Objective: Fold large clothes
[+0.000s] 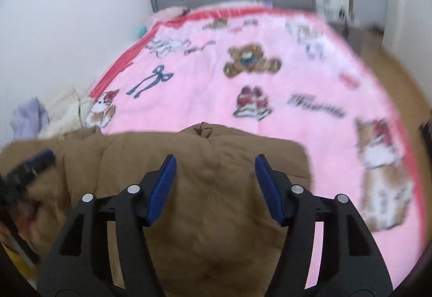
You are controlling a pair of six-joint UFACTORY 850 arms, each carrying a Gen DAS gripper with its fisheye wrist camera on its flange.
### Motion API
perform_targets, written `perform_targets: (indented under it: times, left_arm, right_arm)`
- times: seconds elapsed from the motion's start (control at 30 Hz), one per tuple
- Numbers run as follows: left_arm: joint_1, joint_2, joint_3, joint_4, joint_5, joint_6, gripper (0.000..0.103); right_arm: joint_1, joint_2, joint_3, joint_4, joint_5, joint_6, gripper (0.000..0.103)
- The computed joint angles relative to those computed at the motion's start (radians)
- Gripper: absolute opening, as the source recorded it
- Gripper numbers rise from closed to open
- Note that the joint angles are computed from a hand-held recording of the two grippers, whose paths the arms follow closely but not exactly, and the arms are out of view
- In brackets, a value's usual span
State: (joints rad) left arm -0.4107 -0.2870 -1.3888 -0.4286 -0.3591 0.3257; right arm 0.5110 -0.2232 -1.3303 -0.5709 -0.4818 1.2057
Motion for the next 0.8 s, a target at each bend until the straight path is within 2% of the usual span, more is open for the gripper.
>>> perform_targets:
  times: [0.07, 0.1, 0.2, 0.33, 0.43, 0.67, 0.8]
  left_arm:
    - [-0.001, -0.061, -0.062, 0.101, -0.056, -0.104, 0.045]
    - [0.006, -0.080, -0.081, 0.088, -0.082, -0.114, 0.045]
    - [0.047, -0.108, -0.089, -0.099, -0.137, -0.002, 0.045]
    - [0.067, -0.150, -0.104, -0.158, -0.196, 0.047, 0.045]
    - [0.048, -0.155, -0.093, -0.101, -0.168, 0.058, 0.045]
    - [0.045, -0.169, -0.077, -0.146, -0.149, 0.113, 0.045]
    - [0.033, -0.122, -0.037, -0.086, -0.091, 0.100, 0.045]
  right_arm:
    - [-0.018, -0.028, -0.004, 0.056, 0.021, -0.015, 0.054]
    - [-0.021, -0.036, -0.002, 0.071, 0.028, -0.009, 0.054]
    - [-0.019, -0.059, 0.018, 0.088, 0.060, 0.020, 0.054]
    - [-0.008, -0.100, 0.008, 0.082, 0.032, -0.019, 0.054]
    - [-0.015, -0.125, 0.002, 0.128, 0.024, -0.068, 0.054]
    - [-0.020, -0.143, 0.013, 0.146, 0.033, -0.076, 0.055]
    - [-0.007, -0.114, 0.008, 0.121, 0.000, -0.034, 0.056]
